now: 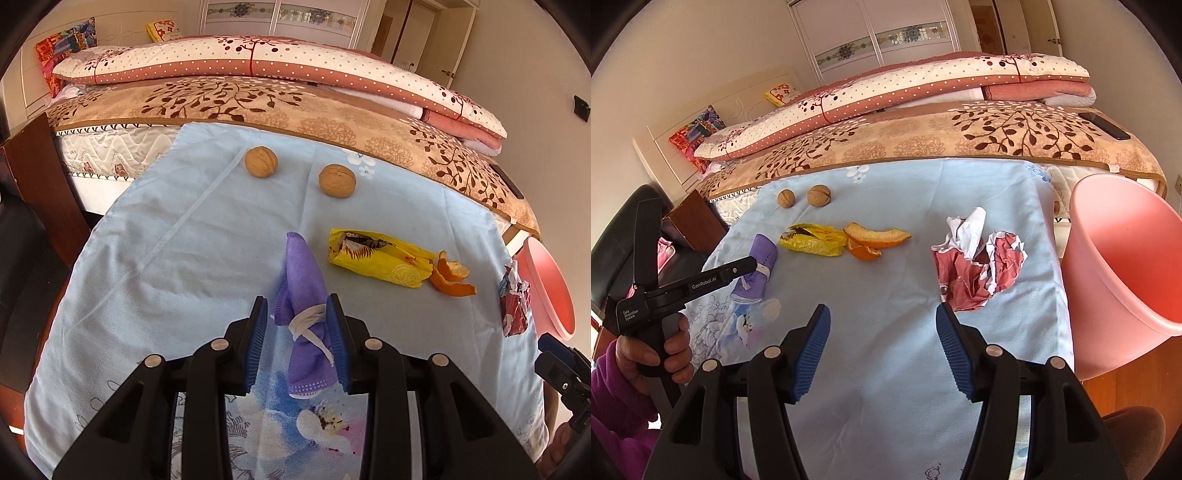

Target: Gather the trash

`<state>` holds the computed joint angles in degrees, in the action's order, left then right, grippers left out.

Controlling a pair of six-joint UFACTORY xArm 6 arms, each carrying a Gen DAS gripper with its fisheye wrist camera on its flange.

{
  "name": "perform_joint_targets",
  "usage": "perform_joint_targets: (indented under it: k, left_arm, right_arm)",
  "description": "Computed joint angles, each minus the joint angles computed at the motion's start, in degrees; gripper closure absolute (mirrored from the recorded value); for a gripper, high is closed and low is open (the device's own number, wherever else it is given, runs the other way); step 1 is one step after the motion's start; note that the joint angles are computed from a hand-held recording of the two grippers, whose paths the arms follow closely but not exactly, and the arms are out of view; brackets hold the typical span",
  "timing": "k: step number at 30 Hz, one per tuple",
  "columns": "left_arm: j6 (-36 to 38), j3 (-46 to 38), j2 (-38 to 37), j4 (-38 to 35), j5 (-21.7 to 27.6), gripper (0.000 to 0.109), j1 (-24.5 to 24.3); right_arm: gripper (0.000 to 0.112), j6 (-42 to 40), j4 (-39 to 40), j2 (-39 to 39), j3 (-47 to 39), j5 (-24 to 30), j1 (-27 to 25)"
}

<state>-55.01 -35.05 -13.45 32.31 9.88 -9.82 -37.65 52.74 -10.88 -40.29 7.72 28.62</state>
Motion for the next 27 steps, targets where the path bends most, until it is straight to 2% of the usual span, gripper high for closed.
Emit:
perform_joint_targets:
  k: [6, 10, 14, 18, 23, 25, 27]
  left_arm:
    - [3.4, -0.5, 0.8, -4.2, -0.2, 0.075, -0.9]
    - [2.2, -0.6, 1.0, -2.6, -0.5, 0.075, -1.0]
    - [1.7, -0.6, 1.2, -1.9, -0.4, 0.075, -0.8]
    - [2.4, -0.7, 1.2, -3.5, 0.0, 0.075, -1.0]
    - [0.7, -1.1, 1.4, -2.5, 0.8, 0.075, -1.5]
    - [-0.3, -1.3, 1.5, -1.3, 1.1, 0.075, -1.5]
    - [-0.5, -1.2, 1.4, -1.2, 1.1, 0.075, -1.5]
  right_arm:
    - [0.054, 3.2, -3.1, 0.9, -0.4, 0.3, 0.1]
    - [0.054, 6.6, -4.8, 0.8, 0.0, -1.7, -0.6]
    - [0.054, 15.7, -11.5, 0.6, 1.2, -4.0, -2.7]
    - [0.054, 23.4, -17.7, 1.6, 1.2, -4.0, -5.2]
    - [0.054, 23.5, -16.2, 4.3, -1.5, -1.6, -6.5]
    - [0.054, 25.9, -19.2, 5.7, -2.4, -1.5, -6.6]
    - [0.053, 32.3, -27.3, 7.0, -2.9, -2.5, -7.3]
